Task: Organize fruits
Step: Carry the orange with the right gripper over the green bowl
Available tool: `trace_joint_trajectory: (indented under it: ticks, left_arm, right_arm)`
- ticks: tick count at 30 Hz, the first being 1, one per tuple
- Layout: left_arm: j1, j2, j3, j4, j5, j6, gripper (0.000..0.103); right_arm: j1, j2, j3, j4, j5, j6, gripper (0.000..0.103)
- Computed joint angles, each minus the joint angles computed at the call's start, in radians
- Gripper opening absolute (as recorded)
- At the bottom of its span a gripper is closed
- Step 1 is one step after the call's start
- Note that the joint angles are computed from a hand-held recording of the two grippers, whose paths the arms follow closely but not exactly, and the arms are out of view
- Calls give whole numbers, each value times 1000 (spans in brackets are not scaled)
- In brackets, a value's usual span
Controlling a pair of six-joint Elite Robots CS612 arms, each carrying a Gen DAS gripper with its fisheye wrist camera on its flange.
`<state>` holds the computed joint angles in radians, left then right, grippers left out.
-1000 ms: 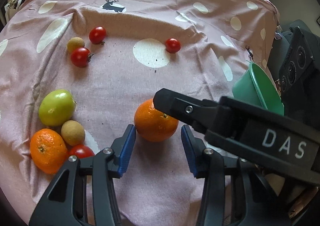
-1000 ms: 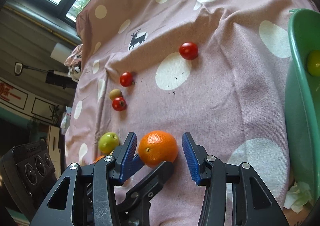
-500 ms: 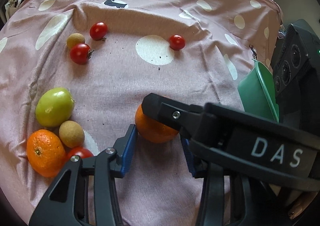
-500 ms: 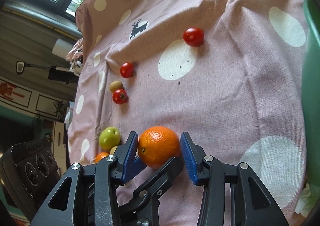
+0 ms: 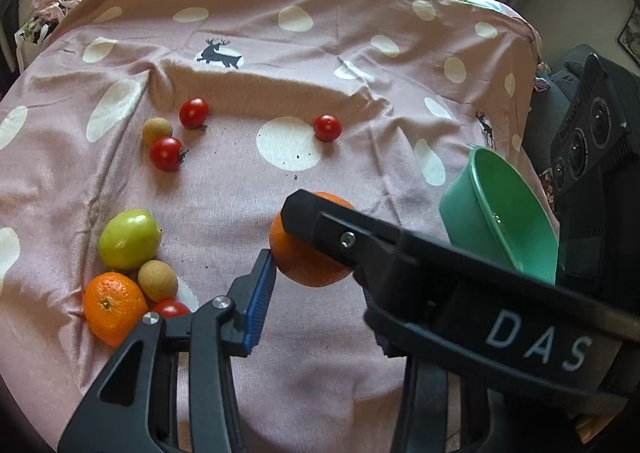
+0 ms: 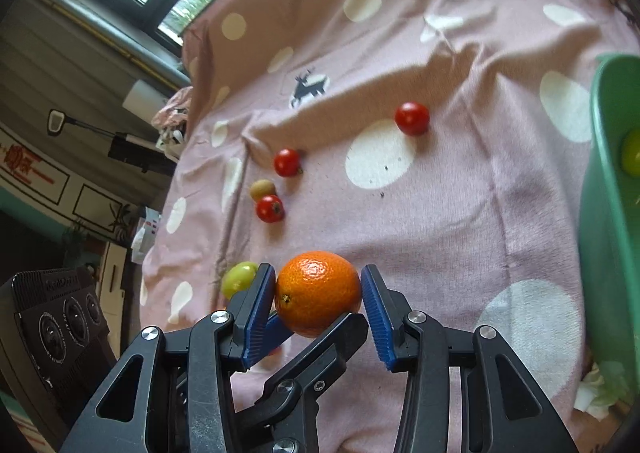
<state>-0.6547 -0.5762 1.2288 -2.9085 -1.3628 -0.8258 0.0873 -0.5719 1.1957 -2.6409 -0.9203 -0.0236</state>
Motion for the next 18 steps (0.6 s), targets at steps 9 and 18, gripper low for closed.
trace_joint_trajectory:
  ticks: [9,18]
  left_arm:
    - [-30,-31,36,-95,103,57,43]
    - [-55,-35,27,-158,158,140,43]
  right_arm:
    - [-9,-48,81,-186,29,5,47]
    - [-29,-81,139,-335,52,40,47]
